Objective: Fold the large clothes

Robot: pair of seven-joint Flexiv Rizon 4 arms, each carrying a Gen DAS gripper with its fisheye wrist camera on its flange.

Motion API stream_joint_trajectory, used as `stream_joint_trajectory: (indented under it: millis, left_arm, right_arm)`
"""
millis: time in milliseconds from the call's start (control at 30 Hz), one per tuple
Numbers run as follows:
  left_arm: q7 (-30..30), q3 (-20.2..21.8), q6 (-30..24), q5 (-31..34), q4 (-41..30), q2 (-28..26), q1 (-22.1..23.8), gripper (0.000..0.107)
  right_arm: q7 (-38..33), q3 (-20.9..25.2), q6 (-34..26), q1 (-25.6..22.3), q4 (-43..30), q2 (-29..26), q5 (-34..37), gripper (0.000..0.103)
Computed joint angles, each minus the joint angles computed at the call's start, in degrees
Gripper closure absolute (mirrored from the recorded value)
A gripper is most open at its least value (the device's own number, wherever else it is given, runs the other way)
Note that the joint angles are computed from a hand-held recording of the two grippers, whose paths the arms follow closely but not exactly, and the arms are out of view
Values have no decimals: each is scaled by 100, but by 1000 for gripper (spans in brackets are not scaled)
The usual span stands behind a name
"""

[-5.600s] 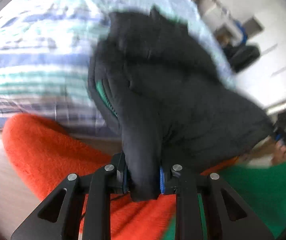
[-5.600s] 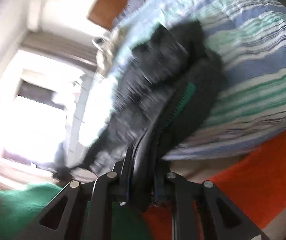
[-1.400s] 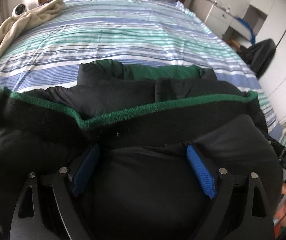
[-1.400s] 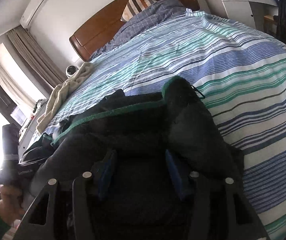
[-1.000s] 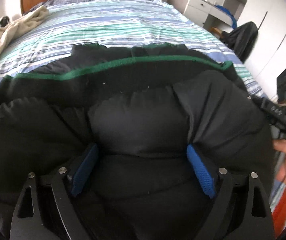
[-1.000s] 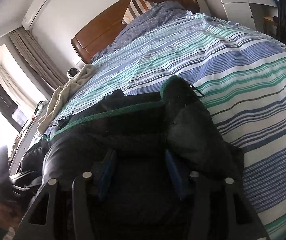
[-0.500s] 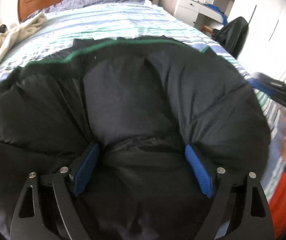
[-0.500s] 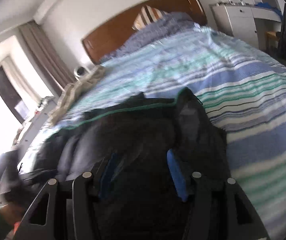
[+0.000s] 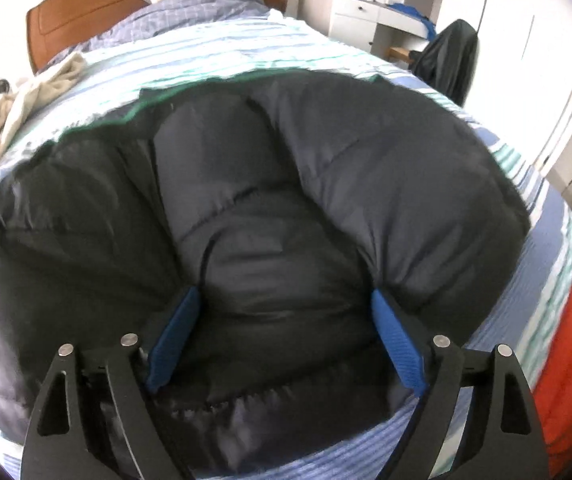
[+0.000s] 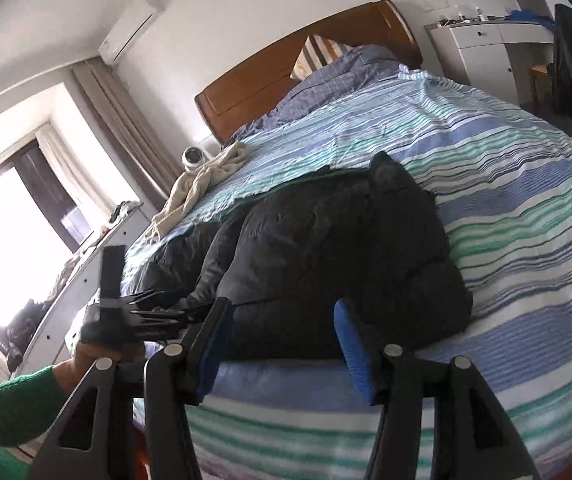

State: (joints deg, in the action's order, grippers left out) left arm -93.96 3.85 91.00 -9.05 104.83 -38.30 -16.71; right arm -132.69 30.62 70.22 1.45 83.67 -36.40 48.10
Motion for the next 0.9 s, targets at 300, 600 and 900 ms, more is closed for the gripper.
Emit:
stream_joint_trajectory:
  millis: [300,600,900]
  left_arm:
    - [-125,289,7,62,244,225,-342,20]
    - [-715,1229,-662,554,-26,224,-1251,19]
    - [-1547,1515,-789,508,-609,181,-915,13]
  right_arm:
    - [-64,83,-81,-48,-41,31,224,48]
    - [1850,-867,-240,420,157,-45,-477,46]
    - [3468,-686,-1118,-136,-1033,-962,-247,27]
